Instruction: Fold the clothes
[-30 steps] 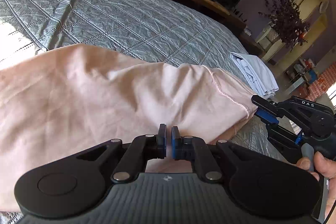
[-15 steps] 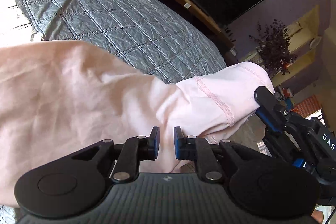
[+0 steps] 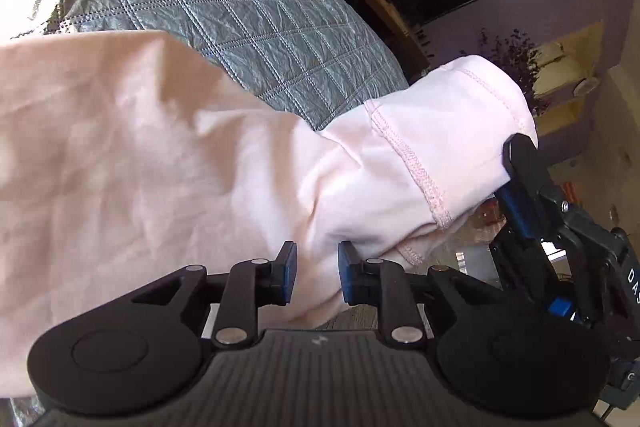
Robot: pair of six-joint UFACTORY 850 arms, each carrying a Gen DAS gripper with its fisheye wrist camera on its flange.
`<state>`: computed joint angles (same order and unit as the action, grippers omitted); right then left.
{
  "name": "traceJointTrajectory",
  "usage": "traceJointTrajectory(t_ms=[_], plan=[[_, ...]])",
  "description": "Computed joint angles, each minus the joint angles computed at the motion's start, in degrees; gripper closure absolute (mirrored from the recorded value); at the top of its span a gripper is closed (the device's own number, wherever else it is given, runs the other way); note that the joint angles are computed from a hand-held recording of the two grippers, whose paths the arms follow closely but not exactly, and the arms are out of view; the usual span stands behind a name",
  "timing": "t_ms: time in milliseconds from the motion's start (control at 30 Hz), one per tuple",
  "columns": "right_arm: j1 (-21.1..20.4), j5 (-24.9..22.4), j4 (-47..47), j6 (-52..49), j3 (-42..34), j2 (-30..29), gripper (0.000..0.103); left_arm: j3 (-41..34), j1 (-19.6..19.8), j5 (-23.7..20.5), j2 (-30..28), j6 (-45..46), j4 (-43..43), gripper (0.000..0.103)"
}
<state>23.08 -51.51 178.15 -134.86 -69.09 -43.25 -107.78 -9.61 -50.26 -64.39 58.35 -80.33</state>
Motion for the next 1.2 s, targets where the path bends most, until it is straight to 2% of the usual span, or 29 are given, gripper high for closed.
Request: traceJointTrajectory(t_ms=[167, 300, 467, 567, 700, 967, 1133, 1200], plan=[[-0.79, -1.89, -4.09, 3.52, 1.50, 0.62, 0.089, -5.86, 2.32, -4.18, -4.41, -6.53, -3.55, 0.076], [-1.45, -2.79, -11.51, 7.56, 1.29, 0.53, 0.088, -9.87, 1.93, -3.26, -7.25, -12.10, -1.38, 0.076], [-1.47, -2.78, -16.34, 9.27, 1.10, 0.60, 0.088, -15.36, 0.85, -5.60, -10.84, -16.52, 2.29, 0.079], [-1.64, -2.89, -18.83, 10.50, 0.97, 0.52, 0.087, -15.15, 0.91, -5.32, -10.72, -16.52, 1.89, 0.078], [-1.88, -1.42, -26.72, 14.54, -1.05, -0.49, 0.087, -15.23, 2.60, -4.28, -10.92, -17.39, -1.40, 0.075], [-0.65, 8.42, -33.84, 18.14, -7.09, -3.12, 0.086, -9.65, 5.51, -0.33, -7.54, -12.39, -9.34, 0.073], [0.57, 17.88, -39.62, 21.74, -11.29, -5.11, 0.076, -8.39, 6.30, 0.28, -6.86, -11.68, -10.28, 0.073], [1.13, 20.78, -46.33, 25.99, -13.68, -6.36, 0.074, -7.91, 6.33, 0.25, -6.48, -11.45, -9.58, 0.073]])
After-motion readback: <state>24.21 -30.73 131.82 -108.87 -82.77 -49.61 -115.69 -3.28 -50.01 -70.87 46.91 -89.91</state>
